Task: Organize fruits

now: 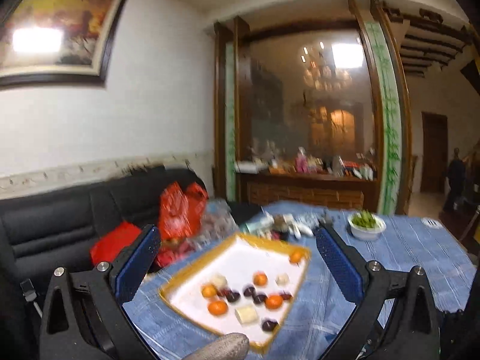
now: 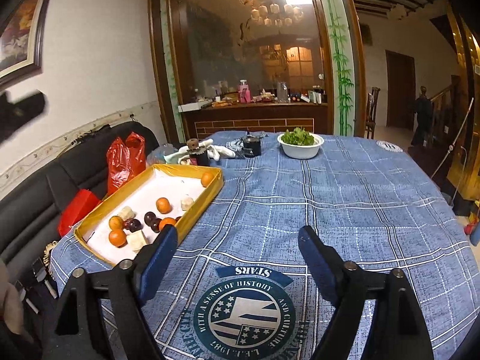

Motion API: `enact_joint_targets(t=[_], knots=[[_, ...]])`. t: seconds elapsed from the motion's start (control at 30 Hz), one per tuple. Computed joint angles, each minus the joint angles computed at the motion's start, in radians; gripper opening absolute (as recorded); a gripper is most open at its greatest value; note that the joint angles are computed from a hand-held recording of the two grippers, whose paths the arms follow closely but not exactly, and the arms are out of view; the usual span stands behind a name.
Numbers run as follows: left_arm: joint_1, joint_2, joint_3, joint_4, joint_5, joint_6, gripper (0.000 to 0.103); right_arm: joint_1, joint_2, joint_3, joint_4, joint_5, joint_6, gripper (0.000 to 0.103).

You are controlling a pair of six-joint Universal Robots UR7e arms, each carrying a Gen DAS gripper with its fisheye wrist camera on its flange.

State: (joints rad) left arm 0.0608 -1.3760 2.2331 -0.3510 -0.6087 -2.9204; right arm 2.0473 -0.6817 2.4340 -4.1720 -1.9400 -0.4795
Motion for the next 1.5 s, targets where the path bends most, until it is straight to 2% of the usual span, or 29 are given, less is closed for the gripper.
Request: enact_joint_targets(t=[0.1, 0.17, 0.27, 0.4, 0.53, 0.77, 1.5], knots=[[0.026, -0.089, 0.024, -0.166, 0.037, 0.190, 0.103, 0.014, 0.012, 0.005, -0.018, 0.000, -0.024, 0.091], [0.050, -0.107, 0.032, -0.228, 0.039, 0.254, 0.103, 0.019, 0.019, 0.006, -0.021, 0.002, -0.035, 0.091], [0.064, -0.082, 0.031, -0.245, 0.023, 0.269, 0.103, 0.025, 0.032, 0.003, -0.026, -0.003, -0.043, 0.092], [0.077, -0.096, 0.044, -0.290, 0.023, 0.314, 0.103, 0.024, 0.042, -0.004, -0.010, -0.007, -0.047, 0.093], [0.114, -0.125, 0.053, -0.347, 0.042, 0.385, 0.103, 0.020, 0.046, -0.012, 0.014, -0.010, -0.042, 0.093], [0.167, -0.154, 0.068, -0.412, 0.064, 0.445, 0.103, 0.013, 0.063, -0.032, 0.047, -0.018, -0.046, 0.093], [0.285, -0.145, 0.086, -0.579, 0.129, 0.614, 0.103, -0.029, 0.085, -0.075, 0.134, -0.021, -0.025, 0.094]])
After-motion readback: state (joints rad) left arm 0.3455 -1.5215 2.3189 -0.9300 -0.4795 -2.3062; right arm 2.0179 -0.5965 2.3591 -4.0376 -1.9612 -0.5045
